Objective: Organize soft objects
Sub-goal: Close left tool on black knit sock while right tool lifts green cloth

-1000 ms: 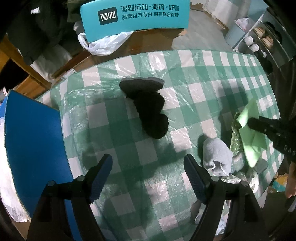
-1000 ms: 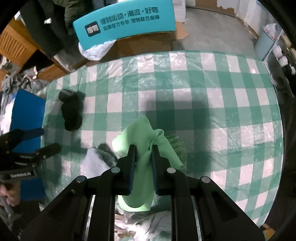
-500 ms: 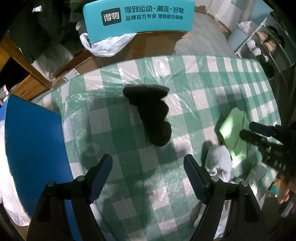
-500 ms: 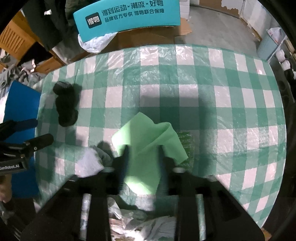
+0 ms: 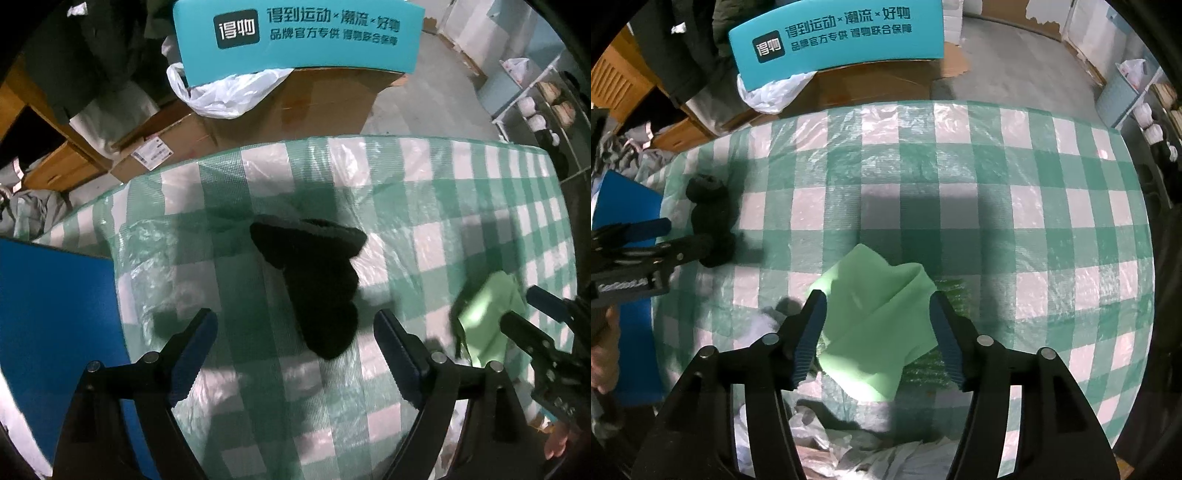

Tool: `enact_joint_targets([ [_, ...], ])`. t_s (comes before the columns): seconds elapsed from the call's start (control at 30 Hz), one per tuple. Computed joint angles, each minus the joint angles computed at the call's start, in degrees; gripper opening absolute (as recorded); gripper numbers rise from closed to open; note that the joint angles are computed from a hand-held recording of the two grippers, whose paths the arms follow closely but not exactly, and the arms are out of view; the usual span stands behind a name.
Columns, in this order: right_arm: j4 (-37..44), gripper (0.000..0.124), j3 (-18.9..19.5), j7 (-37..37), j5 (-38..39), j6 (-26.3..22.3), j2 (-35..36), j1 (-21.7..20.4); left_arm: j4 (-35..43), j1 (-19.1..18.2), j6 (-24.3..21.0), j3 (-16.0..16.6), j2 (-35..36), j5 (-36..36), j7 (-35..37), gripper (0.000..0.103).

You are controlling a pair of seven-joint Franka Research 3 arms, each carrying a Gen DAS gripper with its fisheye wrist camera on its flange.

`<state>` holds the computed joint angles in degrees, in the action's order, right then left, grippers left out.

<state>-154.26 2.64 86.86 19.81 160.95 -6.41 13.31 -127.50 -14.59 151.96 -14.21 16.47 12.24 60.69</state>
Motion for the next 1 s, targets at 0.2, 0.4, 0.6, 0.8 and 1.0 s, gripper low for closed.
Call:
enact_joint_targets([
  [0.2,0.8,0.060,1.1,3.5,-5.7,2.0,1.9,-0.5,1.5,-0.6,1.3,0.6,2.1,1.5,-1.6,0.079],
  [0.4,1.5,0.060,1.9,13.0,-19.8,4.3,4.4,-1.4,0.4,1.0,3.2,-1.1,1.7,-0.9,0.1,0.036],
  [0.6,2.9,0.034,0.9,15.0,-24.2,3.8,6.9,-0.3,-1.2,0.9,3.6,-1.4,0.5,-2.2,1.4,0.035],
  [0.8,2.7,0.009,0.3,13.4,-21.2,3.4,5.5,0.2,-3.0,0.5,3.7,-1.5,-1.8,-2.7,2.5,0.035],
  [1.0,0.7,0.008,0.6,10.3,-14.7,3.9,1.2,0.3,-5.6,-0.4,3.7,-1.1,-5.4,-1.6,2.3,0.035],
])
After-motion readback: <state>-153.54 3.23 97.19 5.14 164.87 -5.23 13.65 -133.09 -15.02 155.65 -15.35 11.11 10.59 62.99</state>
